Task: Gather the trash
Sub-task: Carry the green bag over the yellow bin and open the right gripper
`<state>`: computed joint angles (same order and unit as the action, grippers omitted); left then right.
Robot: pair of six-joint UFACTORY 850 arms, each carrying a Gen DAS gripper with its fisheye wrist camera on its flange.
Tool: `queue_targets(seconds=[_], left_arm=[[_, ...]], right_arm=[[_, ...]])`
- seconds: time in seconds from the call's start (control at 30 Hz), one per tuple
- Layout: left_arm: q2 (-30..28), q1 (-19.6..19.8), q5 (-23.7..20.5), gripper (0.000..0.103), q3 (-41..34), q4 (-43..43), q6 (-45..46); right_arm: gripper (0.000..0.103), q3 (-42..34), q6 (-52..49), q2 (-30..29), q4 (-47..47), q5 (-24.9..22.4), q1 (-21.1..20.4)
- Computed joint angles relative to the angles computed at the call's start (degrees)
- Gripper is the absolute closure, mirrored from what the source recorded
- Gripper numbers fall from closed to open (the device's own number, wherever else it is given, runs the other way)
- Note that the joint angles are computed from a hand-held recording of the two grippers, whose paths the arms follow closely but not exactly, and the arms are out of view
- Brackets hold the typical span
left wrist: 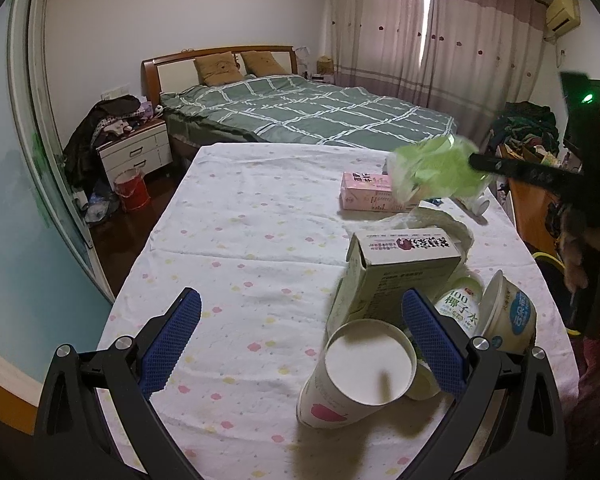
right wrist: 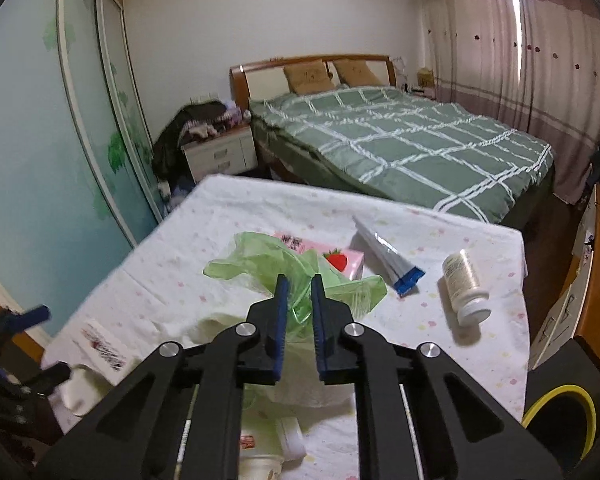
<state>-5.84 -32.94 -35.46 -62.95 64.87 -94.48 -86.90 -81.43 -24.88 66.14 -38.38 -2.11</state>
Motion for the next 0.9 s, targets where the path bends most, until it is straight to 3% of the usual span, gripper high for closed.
queue_targets(seconds=[0.23, 0.43, 0.67, 0.9], left_arm=[[0.0, -0.7, 0.2, 0.004, -0.5, 0.4, 0.5], [-0.8, -1.5, 0.4, 0.004, -1.8, 0.9, 1.3], [-3.1, -2.4, 1.0, 0.004, -4.4, -0.5, 3.2], [-5.5, -3.5, 0.6, 0.004, -7.1, -0.7, 3.8]], right_arm=[[0.092, 2.9, -4.7, 4.0, 6.9, -2.8, -3.6], [0.092, 6.6, -6.4, 6.9, 10.9, -1.8, -8.9], [0.092, 9.3, -3.3, 6.9, 10.5, 5.3, -15.7], [0.092, 7.7, 3.5, 2.0, 5.8, 13.8, -19.9]])
